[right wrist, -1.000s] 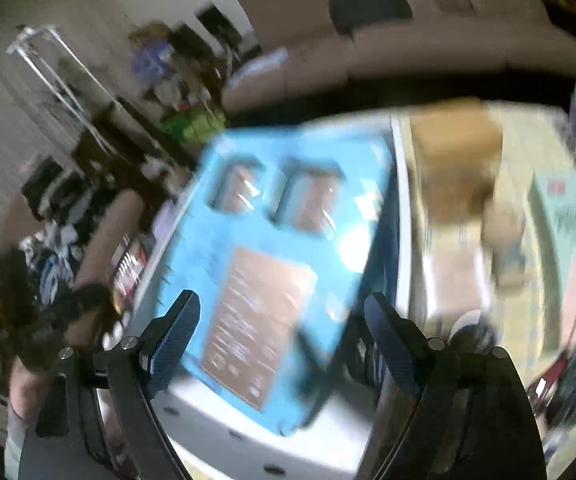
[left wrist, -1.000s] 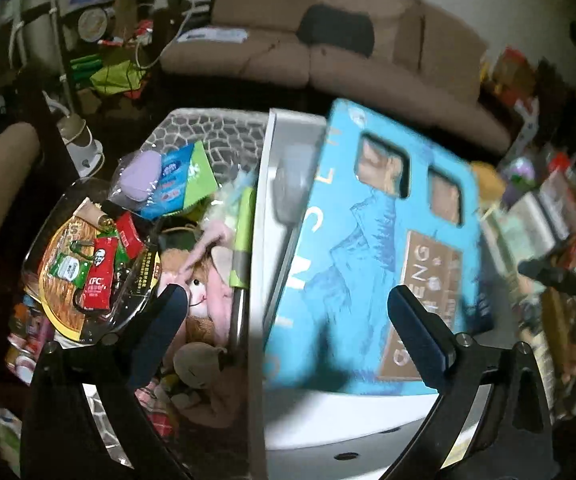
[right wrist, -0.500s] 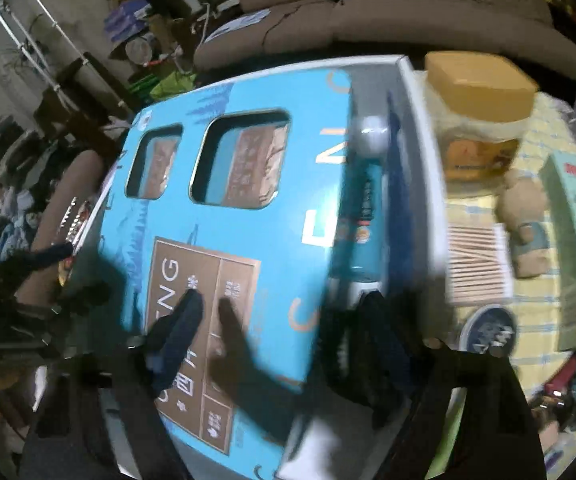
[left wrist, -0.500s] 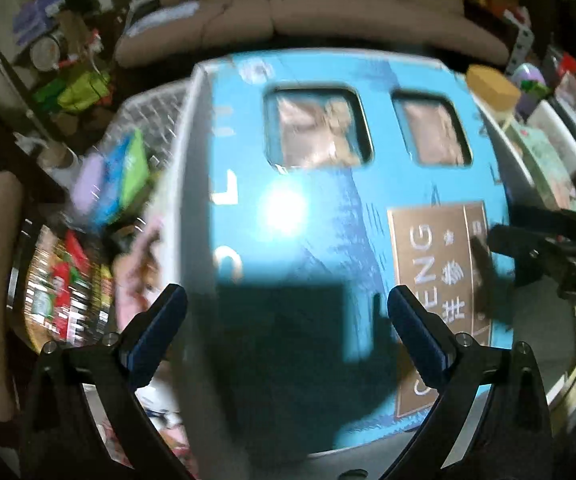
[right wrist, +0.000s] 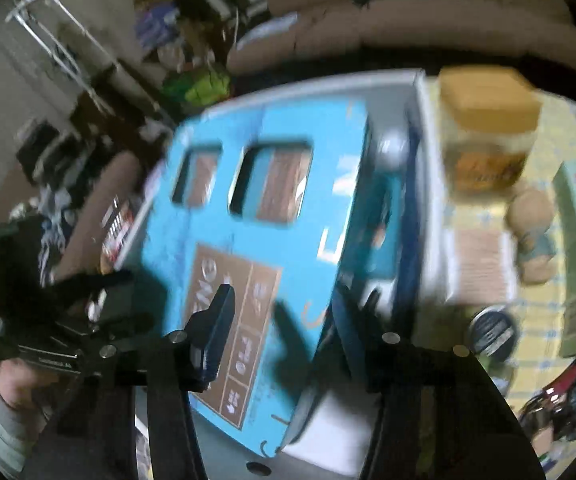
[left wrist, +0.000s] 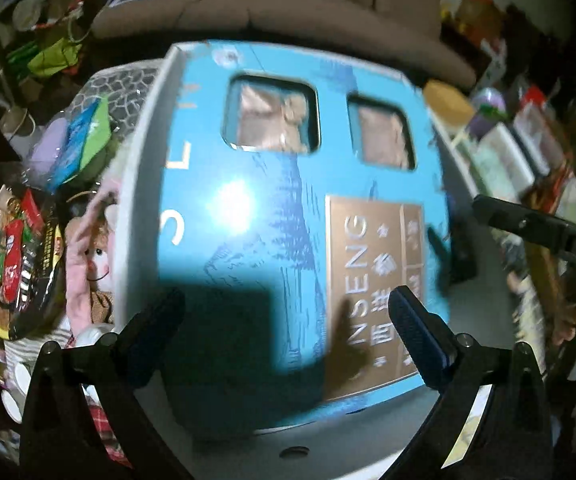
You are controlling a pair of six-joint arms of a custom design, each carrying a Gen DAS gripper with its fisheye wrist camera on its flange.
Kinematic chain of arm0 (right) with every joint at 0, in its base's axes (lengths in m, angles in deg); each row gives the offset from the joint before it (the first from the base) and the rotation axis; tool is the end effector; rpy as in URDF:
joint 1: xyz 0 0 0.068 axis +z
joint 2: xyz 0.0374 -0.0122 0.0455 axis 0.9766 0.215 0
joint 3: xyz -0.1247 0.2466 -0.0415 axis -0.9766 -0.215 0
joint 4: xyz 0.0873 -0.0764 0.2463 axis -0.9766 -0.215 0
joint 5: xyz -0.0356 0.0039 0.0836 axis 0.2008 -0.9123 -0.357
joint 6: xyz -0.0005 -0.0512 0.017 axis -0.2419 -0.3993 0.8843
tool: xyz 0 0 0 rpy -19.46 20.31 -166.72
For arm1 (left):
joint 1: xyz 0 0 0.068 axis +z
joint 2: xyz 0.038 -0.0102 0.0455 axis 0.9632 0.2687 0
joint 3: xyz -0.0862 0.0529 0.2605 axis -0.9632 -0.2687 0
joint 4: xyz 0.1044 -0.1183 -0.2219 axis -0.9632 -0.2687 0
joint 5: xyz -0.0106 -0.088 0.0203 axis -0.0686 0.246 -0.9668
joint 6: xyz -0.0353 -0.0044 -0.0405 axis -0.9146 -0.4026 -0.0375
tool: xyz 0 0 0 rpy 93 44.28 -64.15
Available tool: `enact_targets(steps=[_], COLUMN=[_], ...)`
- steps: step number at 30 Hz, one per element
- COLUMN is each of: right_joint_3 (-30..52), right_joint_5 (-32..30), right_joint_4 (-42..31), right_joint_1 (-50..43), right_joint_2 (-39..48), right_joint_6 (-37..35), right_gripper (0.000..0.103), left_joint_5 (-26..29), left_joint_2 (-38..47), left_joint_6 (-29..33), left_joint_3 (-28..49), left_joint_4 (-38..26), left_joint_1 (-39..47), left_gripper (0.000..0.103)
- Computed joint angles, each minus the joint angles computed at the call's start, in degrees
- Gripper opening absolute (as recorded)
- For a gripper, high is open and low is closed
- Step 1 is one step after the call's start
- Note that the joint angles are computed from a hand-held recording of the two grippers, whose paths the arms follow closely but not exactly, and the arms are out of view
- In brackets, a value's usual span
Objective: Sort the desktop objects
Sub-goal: 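Lower the teal tin flat into the white box and open both grippers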
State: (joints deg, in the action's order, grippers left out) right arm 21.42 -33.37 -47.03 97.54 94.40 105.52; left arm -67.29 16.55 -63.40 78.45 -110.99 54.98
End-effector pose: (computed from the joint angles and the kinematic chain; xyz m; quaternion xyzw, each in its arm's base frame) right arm 0.3074 0.1212 0.2821 -0.0143 0.9357 0.2337 0.2640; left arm 0.3117 -0.1193 0.3077 0.1653 0.9528 -0.1624 0.1963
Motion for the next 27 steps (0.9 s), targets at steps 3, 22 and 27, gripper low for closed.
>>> enact_targets(steps=[3, 22, 27], right_joint_3=[-0.8, -14.7, -17.0], right_joint_5=[0.6, -1.2, 0.6], right_joint_4=[-0.6, -3.1, -4.1], right_joint_1=[-0.9, -1.2, 2.7], right_joint_2=[-3.9, -23.2, -26.5], right_joint_6=[-1.3, -0.8, 0.2], right_gripper=[0.053, 0.058, 0.063], left_joint_5=[2.3, -3.6, -8.5], left_joint_2=[-2.4, -25.7, -27.0], left_joint_6=[-1.8, -14.0, -14.7], left_joint_3=[-0.7, -20.1, -20.1], left_joint_4=[0.7, 9.5, 5.9], left_joint_1=[0.3, -6.7, -10.4], left_gripper=[0.102, 0.103, 0.103])
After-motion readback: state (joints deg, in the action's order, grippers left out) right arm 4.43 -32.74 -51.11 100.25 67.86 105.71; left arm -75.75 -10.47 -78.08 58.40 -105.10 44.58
